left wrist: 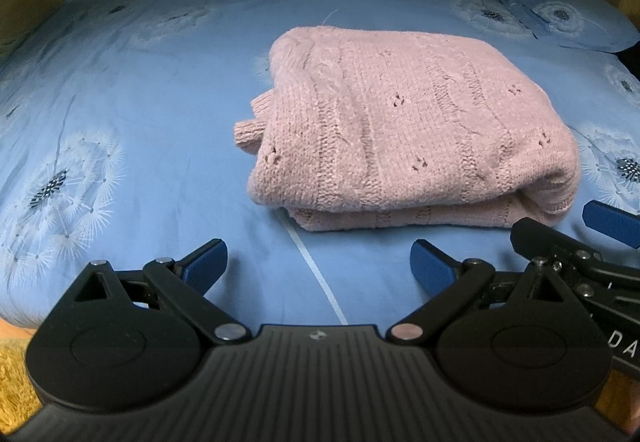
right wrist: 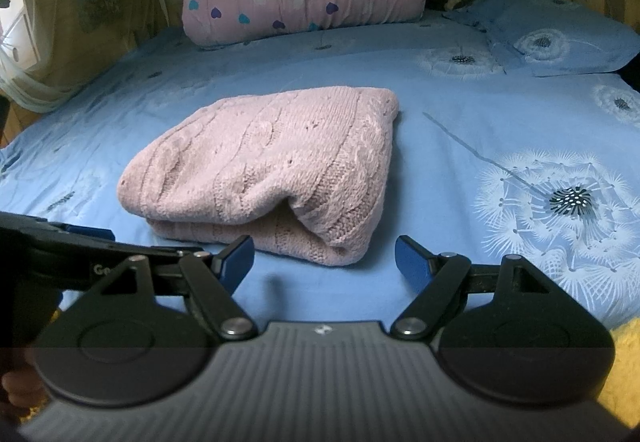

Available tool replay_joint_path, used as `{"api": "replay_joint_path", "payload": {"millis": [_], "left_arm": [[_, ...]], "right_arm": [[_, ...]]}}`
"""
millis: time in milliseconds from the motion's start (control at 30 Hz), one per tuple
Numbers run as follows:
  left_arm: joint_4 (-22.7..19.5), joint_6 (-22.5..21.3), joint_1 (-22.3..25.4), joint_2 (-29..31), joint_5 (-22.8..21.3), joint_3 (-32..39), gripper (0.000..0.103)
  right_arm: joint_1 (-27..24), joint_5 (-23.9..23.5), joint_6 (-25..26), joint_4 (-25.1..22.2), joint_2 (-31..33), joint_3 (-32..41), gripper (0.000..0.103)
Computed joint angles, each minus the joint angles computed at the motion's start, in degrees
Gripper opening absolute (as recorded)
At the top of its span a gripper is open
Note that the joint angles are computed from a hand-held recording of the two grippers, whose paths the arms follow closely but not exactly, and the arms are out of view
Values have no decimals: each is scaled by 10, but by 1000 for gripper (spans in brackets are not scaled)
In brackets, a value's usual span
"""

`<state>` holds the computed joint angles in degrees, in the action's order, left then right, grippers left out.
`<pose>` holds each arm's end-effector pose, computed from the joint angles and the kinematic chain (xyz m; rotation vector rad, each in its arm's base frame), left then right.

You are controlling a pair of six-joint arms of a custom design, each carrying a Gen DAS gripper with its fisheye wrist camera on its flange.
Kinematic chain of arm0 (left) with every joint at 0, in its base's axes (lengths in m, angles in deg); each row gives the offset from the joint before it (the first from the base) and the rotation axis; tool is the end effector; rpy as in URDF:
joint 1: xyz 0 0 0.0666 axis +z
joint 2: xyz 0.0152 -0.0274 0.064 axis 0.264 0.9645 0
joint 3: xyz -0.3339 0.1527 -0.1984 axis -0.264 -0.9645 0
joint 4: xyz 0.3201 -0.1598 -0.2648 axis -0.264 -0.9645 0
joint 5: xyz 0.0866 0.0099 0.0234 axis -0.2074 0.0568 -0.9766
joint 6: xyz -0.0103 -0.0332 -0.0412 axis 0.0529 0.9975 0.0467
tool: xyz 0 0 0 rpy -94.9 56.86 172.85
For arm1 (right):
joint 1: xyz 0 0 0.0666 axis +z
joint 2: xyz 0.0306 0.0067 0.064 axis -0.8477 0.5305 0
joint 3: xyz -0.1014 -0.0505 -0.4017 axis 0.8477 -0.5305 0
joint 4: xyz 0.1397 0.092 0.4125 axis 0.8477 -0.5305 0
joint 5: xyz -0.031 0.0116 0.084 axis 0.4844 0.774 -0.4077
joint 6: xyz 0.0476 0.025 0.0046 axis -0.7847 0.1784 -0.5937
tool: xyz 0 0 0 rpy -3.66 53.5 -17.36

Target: Fold small clothes

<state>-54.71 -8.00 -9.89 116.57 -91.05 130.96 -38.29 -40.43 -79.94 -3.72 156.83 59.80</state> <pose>0.4357 -0.1963 0.2876 0.1645 2.4497 0.0064 0.4097 0.1401 0.2739 0.0517 2.1763 0.2015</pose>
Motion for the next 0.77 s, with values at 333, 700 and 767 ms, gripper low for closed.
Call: {"api": "replay_joint_path", "payload": {"millis": [333,700,767], "left_arm": [[0,0,0,0,0,0,100],[-6,-1,-2,-3,4,0,100],[-6,-2,-1,-4,8,-1,100]], "right_arm": [[0,0,1,1,0,-1,79],[0,1,2,3,-4,-2,79],[0,1,1,1,-4,-1,79]]}}
